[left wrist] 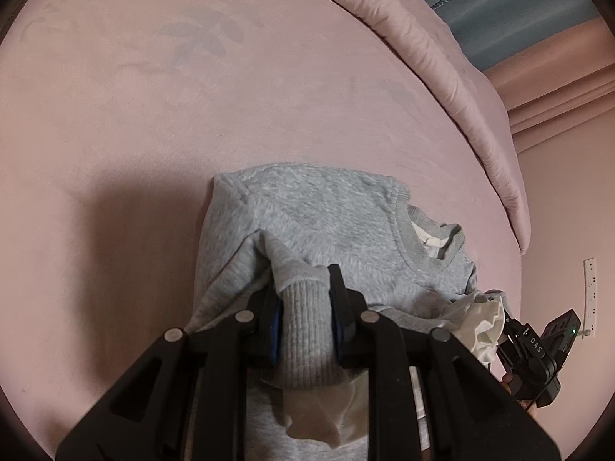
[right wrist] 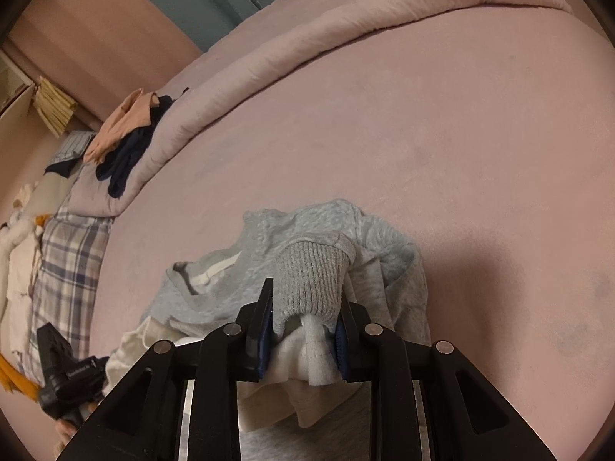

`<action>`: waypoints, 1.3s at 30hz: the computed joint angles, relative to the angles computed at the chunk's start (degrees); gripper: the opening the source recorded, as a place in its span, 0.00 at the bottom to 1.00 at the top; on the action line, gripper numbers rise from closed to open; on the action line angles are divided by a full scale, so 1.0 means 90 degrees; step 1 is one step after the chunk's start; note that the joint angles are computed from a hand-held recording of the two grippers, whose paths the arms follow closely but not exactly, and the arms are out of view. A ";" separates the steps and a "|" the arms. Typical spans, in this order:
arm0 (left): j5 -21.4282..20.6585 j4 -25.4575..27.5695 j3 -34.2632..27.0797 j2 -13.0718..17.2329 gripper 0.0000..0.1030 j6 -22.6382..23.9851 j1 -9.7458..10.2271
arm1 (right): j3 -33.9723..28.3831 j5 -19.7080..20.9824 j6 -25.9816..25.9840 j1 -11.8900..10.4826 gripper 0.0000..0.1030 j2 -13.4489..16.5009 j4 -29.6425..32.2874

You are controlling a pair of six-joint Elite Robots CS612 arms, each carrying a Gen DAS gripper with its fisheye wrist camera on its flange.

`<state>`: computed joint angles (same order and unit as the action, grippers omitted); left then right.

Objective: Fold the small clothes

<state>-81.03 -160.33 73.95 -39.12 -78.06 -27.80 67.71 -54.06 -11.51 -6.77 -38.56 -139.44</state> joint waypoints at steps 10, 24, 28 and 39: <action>-0.0058 0.0069 -0.0104 0.0015 0.32 -0.0067 0.0016 | -0.0052 0.0142 0.0169 -0.0004 0.40 0.0003 0.0082; 0.0615 -0.0009 -0.0005 -0.0133 0.64 -0.0150 -0.0052 | -0.0077 0.0234 0.0662 -0.0009 0.68 0.0014 -0.0526; 0.0711 0.0074 -0.0018 -0.0150 0.67 -0.0179 -0.0051 | -0.0094 0.0082 0.0712 0.0023 0.68 0.0025 -0.0634; 0.0992 0.0582 -0.0309 -0.0059 0.70 -0.0027 -0.0003 | -0.0337 -0.0024 0.0678 0.0136 0.68 0.0142 -0.0672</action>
<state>-72.10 -155.08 71.17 -39.66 -78.31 -27.83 64.68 -54.28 -5.41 -5.55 -37.28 -145.49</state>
